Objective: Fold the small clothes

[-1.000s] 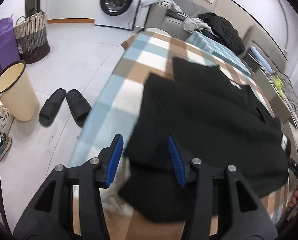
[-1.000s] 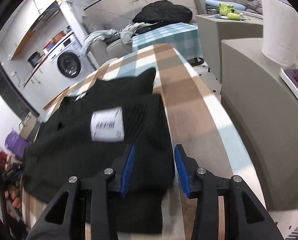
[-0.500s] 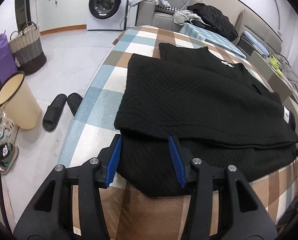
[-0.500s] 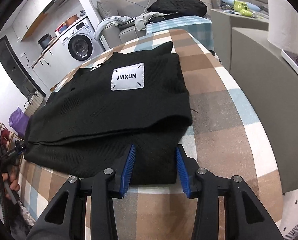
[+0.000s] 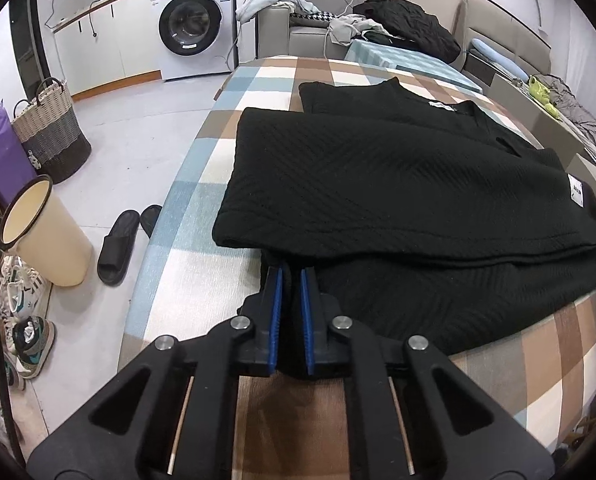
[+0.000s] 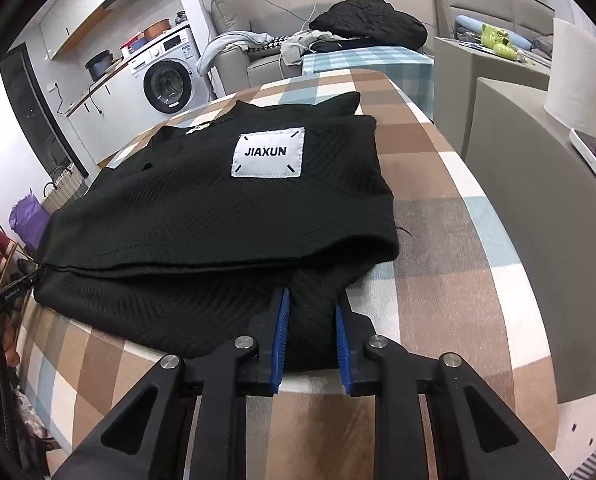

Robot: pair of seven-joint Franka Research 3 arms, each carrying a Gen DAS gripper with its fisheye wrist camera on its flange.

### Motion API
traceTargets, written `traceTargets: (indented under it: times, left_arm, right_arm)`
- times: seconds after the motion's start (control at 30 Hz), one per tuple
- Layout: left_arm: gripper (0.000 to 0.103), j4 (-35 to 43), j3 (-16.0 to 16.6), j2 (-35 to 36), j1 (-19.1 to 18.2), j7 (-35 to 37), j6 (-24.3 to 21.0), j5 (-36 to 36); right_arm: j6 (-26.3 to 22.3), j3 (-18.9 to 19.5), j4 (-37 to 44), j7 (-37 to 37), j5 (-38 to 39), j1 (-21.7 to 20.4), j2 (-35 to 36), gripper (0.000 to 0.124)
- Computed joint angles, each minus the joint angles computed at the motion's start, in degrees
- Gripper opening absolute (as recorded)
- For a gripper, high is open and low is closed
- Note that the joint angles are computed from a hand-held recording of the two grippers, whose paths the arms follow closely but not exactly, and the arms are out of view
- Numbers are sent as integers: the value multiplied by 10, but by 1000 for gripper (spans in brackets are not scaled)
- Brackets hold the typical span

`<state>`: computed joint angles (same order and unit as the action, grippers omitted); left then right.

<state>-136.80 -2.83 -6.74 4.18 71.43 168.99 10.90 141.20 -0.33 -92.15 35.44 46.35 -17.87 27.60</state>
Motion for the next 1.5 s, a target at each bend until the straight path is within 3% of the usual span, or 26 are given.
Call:
traceTargets:
  times: [0.37,0.57,0.6,0.67,0.77,0.83,0.93,1.0,1.13,1.37,1.5]
  left_arm:
    - [7,-66,22,-63,-29,39,5,-52]
    - [13,-73,37,-82,-41,42,-2,-105]
    - [17,-74,45,-84,-47,46,-2,-118]
    - [25,-77,56,-92,-59,55,-2,-143]
    - [44,-83,57,-105,-59,54,5,-153]
    - [62,-92,93,-116,-99,83,21,-203]
    - [64,-96,153,-133,-163,137,26,-283]
    - [64,-97,183,-143,-197,173,25,-328]
    - [64,-97,210,-155,-236,226,16,-396]
    - [64,-63,200,-110,-259,300,-14,-490]
    - [64,-44,169,-80,-235,307,-30,-505]
  right_arm:
    - [-18,-15,-28,3,-8,-4,-26,21]
    - [-26,-22,-3,54,-29,-1,-16,37]
    - [-19,-22,-7,55,-29,-1,-20,43]
    - [-13,-18,-19,49,-13,-8,-33,43]
    - [-37,-12,-19,45,23,-23,-42,43]
    - [-87,-7,-5,43,55,-38,-36,43]
    - [-160,-1,23,55,92,-49,-14,43]
    - [-178,-2,41,70,94,-46,2,43]
    - [-204,6,76,108,117,-54,38,43]
    - [-195,32,120,131,187,-72,77,43]
    - [-175,36,149,153,181,-65,94,43]
